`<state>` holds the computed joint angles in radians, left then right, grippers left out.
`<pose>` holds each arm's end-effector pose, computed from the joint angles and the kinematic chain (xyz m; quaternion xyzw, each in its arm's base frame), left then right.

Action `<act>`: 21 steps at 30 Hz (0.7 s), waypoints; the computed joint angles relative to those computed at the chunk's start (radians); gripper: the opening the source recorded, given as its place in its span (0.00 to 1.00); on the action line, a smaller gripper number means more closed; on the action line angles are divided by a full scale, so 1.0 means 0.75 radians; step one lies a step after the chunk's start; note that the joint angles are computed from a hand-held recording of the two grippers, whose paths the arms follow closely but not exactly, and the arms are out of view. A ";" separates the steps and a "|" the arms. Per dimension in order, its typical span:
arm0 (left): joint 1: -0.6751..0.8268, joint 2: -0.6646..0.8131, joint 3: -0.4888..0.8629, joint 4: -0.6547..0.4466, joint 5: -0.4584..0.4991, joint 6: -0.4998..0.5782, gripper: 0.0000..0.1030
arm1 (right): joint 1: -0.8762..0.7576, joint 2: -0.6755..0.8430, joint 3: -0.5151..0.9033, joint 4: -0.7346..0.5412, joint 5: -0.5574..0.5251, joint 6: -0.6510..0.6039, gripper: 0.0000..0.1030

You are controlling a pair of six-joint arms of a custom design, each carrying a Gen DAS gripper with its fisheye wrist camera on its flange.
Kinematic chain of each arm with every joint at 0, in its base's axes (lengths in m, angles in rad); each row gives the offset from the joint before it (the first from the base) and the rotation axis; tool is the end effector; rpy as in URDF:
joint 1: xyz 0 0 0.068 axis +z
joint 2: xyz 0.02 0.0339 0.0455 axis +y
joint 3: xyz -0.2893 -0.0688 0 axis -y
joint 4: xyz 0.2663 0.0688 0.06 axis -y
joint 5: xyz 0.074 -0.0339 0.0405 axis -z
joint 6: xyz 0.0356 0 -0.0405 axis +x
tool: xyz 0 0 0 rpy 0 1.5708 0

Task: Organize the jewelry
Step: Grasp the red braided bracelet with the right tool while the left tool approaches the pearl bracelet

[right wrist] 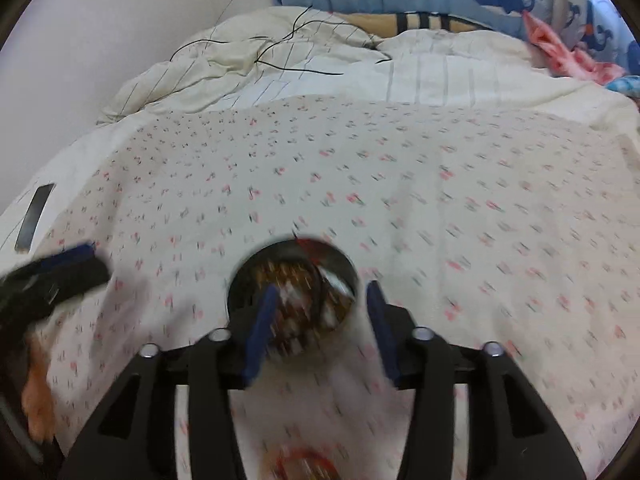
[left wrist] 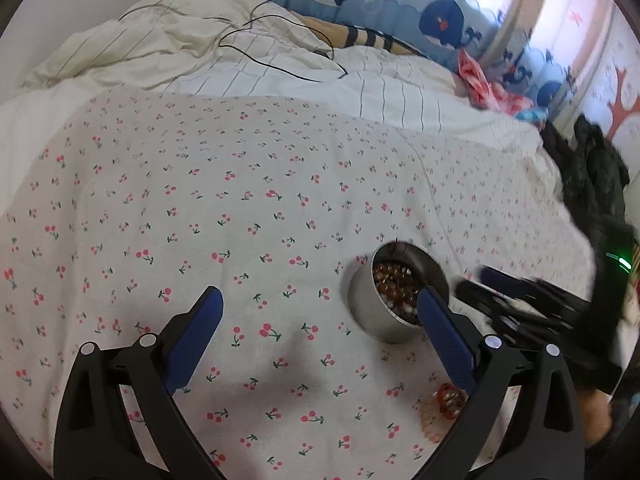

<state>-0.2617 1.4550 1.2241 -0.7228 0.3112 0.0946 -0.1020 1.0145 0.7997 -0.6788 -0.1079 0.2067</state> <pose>0.3082 -0.0938 0.3103 0.2131 0.9180 -0.1722 0.2866 0.2081 -0.0174 0.2758 0.1271 0.9334 0.0681 0.3286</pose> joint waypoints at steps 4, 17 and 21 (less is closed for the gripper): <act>-0.088 -0.027 -0.030 -0.049 -0.053 0.140 0.91 | -0.086 -0.277 -0.151 -0.214 0.011 -0.115 0.47; -0.220 -0.161 -0.295 -0.024 -0.278 0.323 0.91 | 0.077 -0.449 -0.346 -0.243 0.084 -0.110 0.35; -0.267 -0.195 -0.330 -0.026 -0.264 0.358 0.91 | 0.172 -0.371 -0.367 -0.174 0.198 -0.080 0.35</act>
